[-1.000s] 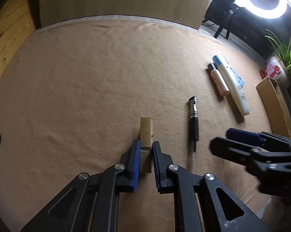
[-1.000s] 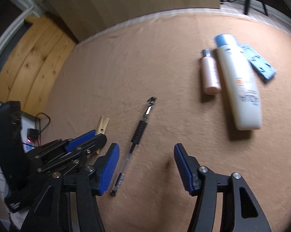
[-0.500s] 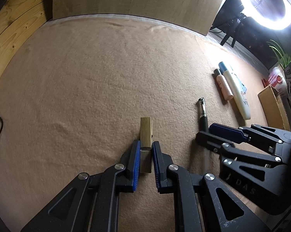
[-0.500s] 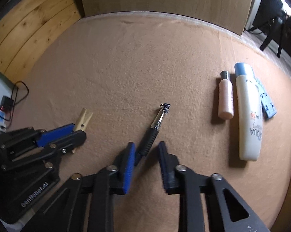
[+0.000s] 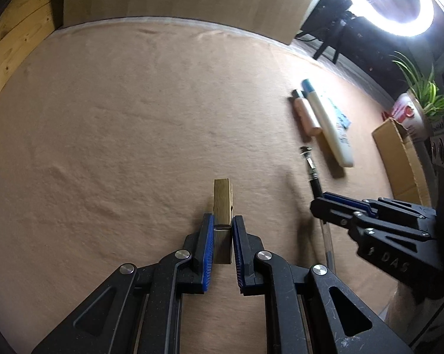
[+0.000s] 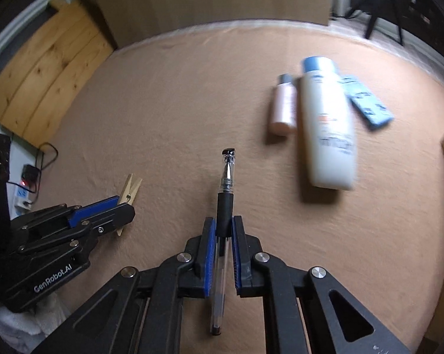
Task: Organize objects
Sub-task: 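Carry the clothespin in the left gripper while the right gripper carries the pen into the box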
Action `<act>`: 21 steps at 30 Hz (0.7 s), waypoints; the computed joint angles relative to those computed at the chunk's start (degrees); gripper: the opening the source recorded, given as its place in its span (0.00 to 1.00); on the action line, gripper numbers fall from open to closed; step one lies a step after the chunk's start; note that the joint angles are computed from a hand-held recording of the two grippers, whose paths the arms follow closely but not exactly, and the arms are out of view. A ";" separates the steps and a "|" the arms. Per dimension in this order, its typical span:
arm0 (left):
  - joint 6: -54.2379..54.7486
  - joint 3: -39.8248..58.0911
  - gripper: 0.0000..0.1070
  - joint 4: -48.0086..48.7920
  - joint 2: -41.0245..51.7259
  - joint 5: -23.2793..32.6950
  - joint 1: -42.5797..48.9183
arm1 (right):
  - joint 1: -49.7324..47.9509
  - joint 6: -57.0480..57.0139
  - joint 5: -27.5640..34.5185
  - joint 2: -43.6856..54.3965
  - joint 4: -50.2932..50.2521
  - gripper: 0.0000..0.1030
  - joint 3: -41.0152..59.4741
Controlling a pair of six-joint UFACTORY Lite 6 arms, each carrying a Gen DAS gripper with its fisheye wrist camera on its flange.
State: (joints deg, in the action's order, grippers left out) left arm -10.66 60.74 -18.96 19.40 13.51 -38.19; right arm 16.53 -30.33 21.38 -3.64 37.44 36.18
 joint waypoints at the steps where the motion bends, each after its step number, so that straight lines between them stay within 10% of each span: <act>1: -0.65 0.32 0.12 0.49 -0.20 0.20 -0.43 | -1.79 -1.04 1.22 -2.47 0.21 0.10 -1.13; 12: -11.77 16.87 0.12 9.41 5.08 5.31 -8.89 | -31.58 -15.69 19.77 -23.80 0.11 0.10 -7.20; 21: -14.05 47.92 0.12 11.04 23.74 14.39 -17.42 | -66.04 -37.89 33.50 -19.21 4.18 0.10 2.40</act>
